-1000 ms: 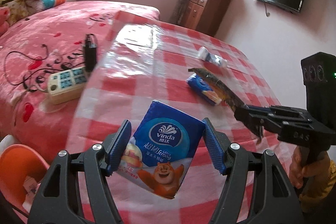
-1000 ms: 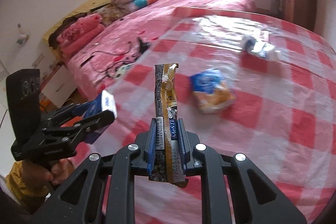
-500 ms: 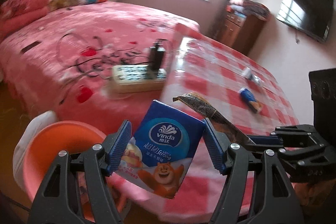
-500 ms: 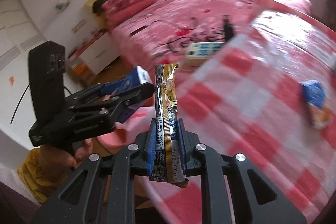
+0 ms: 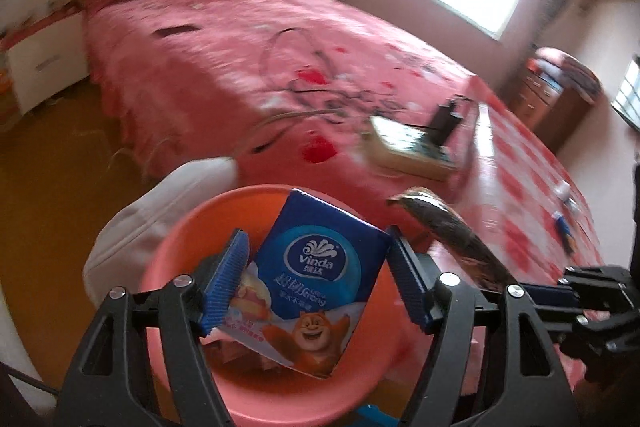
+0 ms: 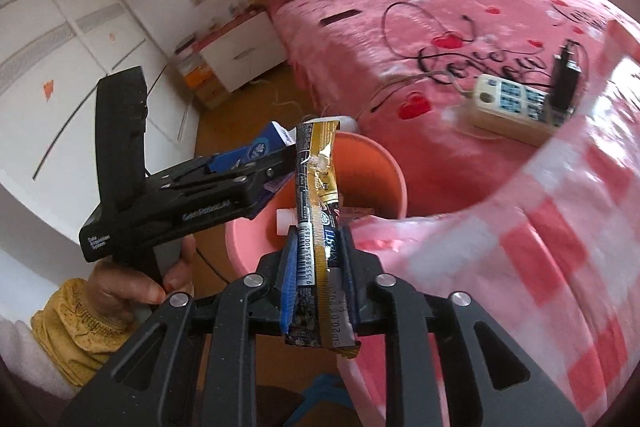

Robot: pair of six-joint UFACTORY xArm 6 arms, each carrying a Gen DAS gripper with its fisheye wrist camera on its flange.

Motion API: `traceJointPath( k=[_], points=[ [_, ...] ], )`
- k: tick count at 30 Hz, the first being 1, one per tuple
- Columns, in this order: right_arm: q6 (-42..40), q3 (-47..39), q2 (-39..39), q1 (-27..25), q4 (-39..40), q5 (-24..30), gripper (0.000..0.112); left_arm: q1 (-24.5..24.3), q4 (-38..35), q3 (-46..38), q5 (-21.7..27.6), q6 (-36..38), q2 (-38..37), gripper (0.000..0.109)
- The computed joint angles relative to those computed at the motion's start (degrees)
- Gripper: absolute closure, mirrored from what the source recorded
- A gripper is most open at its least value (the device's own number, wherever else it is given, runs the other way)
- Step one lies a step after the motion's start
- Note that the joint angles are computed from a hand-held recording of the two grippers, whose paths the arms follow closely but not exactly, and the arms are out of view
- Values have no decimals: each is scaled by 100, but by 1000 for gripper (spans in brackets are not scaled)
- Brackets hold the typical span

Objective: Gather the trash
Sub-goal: 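Carry the tissue pack and snack wrapper to the orange bucket and open both tools, then swing both tools back toward the last items on the table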

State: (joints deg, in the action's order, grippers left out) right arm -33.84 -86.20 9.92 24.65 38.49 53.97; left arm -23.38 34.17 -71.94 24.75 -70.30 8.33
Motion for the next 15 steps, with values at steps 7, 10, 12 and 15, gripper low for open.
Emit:
traceJointPath(
  k=[7, 10, 12, 15],
  points=[
    [104, 197, -84, -100, 242, -212, 44, 125, 110, 187, 220, -433, -158, 23],
    [217, 306, -200, -181, 207, -486, 32, 91, 67, 86, 173, -352, -106, 22],
    [297, 456, -344, -252, 174, -735, 26, 14, 42, -70, 152, -237, -21, 22],
    [613, 670, -534, -335, -212, -1162, 23, -99, -25, -312, 121, -65, 131, 20]
  ],
)
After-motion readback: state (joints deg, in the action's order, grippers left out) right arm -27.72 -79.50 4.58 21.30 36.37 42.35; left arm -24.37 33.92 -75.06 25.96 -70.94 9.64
